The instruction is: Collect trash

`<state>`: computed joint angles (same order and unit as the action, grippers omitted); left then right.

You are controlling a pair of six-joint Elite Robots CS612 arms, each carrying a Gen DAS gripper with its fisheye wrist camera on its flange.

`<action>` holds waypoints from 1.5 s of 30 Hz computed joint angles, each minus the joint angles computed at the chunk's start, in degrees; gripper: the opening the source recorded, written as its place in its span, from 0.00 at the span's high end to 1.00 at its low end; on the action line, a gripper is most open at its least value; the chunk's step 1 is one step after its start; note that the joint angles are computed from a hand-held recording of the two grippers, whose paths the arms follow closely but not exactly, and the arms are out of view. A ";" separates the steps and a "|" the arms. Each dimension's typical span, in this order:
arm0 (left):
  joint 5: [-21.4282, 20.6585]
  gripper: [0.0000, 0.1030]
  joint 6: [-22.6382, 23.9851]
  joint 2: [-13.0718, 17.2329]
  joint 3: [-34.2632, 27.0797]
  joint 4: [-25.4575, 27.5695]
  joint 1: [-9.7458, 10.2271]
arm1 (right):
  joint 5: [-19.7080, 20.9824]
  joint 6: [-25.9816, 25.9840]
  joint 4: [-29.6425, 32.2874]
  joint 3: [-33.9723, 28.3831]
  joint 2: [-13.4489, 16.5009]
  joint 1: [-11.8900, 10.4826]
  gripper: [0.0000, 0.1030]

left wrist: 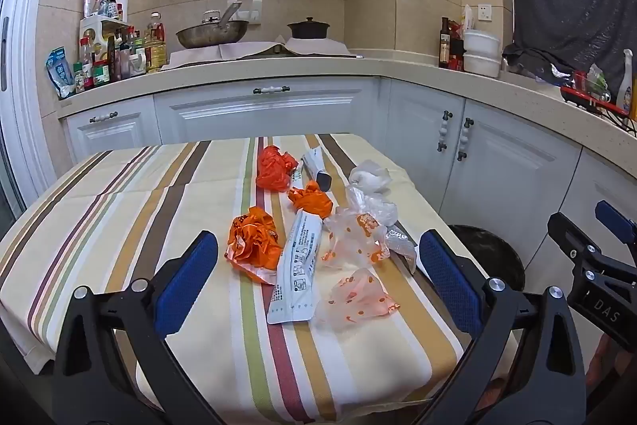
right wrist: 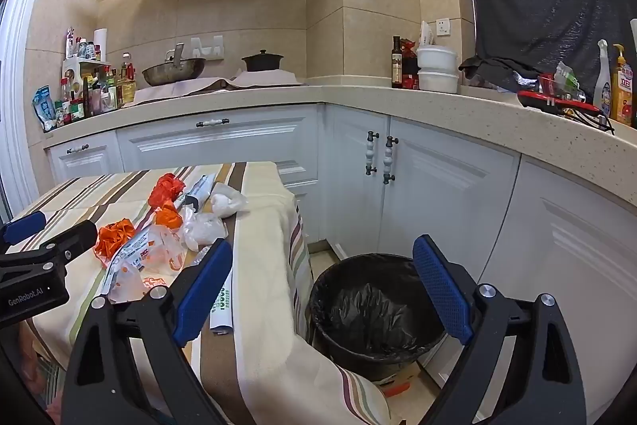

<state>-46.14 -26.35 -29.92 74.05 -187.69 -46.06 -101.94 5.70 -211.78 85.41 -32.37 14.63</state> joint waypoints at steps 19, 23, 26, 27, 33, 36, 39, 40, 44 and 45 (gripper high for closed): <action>-0.42 0.04 -1.05 -0.72 0.82 0.06 0.34 | -0.05 -0.05 -0.12 -0.05 -0.19 0.01 0.13; -0.43 0.04 -1.11 -0.74 0.80 0.29 0.37 | -0.07 -0.11 -0.06 -0.04 -0.24 0.01 0.13; -0.35 0.04 -1.12 -0.71 0.79 0.21 0.36 | -0.06 -0.10 -0.08 -0.02 -0.28 0.00 0.13; -0.23 0.04 -1.12 -0.67 0.72 0.30 0.33 | -0.07 -0.10 -0.05 0.01 -0.32 0.01 0.13; -0.18 0.04 -1.24 -0.63 0.61 0.69 0.32 | -0.04 -0.14 -0.07 0.06 -0.39 0.02 0.13; -0.26 0.04 -1.23 -0.58 0.56 0.78 0.36 | -0.07 -0.10 -0.07 0.06 -0.41 0.04 0.13; -0.19 0.04 -1.26 -0.57 0.53 0.76 0.36 | -0.14 -0.13 -0.01 0.05 -0.43 0.08 0.13; -0.17 0.04 -1.27 -0.56 0.50 0.82 0.36 | -0.11 -0.17 -0.06 0.05 -0.42 0.08 0.13; -0.17 0.04 -1.34 -0.56 0.50 0.90 0.36 | -0.08 -0.17 -0.06 0.03 -0.41 0.07 0.13; -0.19 0.04 -1.27 -0.57 0.50 0.88 0.36 | -0.08 -0.17 -0.06 0.03 -0.41 0.07 0.13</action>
